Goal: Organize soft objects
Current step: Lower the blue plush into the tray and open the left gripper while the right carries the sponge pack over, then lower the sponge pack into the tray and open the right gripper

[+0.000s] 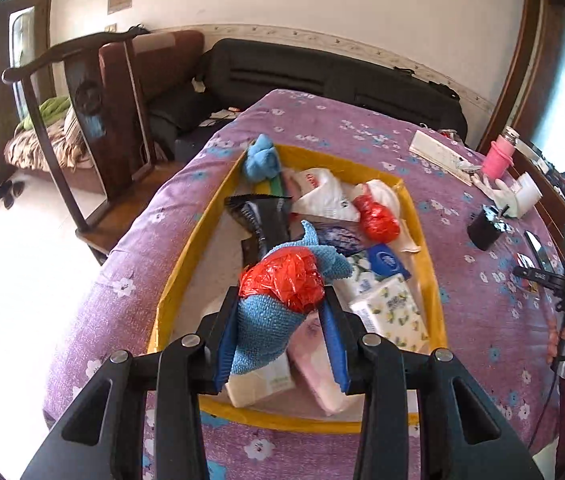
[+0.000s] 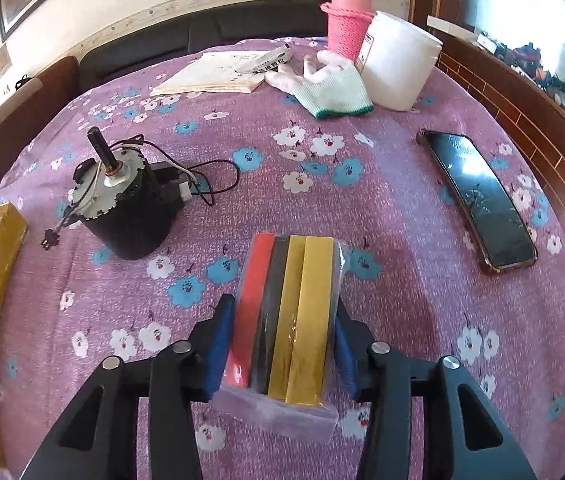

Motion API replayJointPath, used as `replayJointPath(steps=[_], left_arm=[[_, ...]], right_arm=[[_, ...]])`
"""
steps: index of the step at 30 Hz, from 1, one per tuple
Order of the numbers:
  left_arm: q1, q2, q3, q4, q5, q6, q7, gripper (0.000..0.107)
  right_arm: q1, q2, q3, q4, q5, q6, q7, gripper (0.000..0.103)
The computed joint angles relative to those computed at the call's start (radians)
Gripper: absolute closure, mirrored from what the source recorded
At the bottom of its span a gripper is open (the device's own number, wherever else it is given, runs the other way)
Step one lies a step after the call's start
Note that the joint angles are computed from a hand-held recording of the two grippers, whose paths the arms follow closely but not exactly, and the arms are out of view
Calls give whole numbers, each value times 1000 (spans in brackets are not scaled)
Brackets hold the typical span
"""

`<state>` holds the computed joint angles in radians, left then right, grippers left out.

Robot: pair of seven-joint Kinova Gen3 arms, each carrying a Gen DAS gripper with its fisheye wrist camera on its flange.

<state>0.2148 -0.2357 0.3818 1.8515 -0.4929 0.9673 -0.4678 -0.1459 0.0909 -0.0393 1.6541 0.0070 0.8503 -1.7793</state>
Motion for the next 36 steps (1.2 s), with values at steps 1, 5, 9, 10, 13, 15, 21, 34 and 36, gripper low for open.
replayJointPath(steps=[1,5,9,10,13,15,21,34,36], left_arm=[[-4,0,-2,7,-3,-4,5,69],[-19,27,4,-1,-53,38,41,69],[-12,50,-29,15,-59,36,43,66],[-9,57,-30,19,-72,41,52,62],[7,66,-35,42,-110,40,84,41],[20,57,-35,58,-133,29,104,34],[26,-9,36,100,-212,22,211,26],[-46,-70,202,121,-322,135,357,15],[-43,-50,215,110,-335,170,372,15]], right_arm=[[6,-7,2,3,-11,1,7,57],[18,-68,3,17,-50,-3,10,57],[1,-122,-15,1,-75,-3,36,56],[-6,-133,-18,-2,-91,-5,53,56],[-43,-152,-34,-19,-177,-10,133,56],[-73,-148,-49,-34,-229,-8,176,56],[-182,-79,-120,-125,-334,33,280,55],[-460,184,-197,-372,-189,98,162,51],[-479,205,-188,-385,-169,110,147,45]])
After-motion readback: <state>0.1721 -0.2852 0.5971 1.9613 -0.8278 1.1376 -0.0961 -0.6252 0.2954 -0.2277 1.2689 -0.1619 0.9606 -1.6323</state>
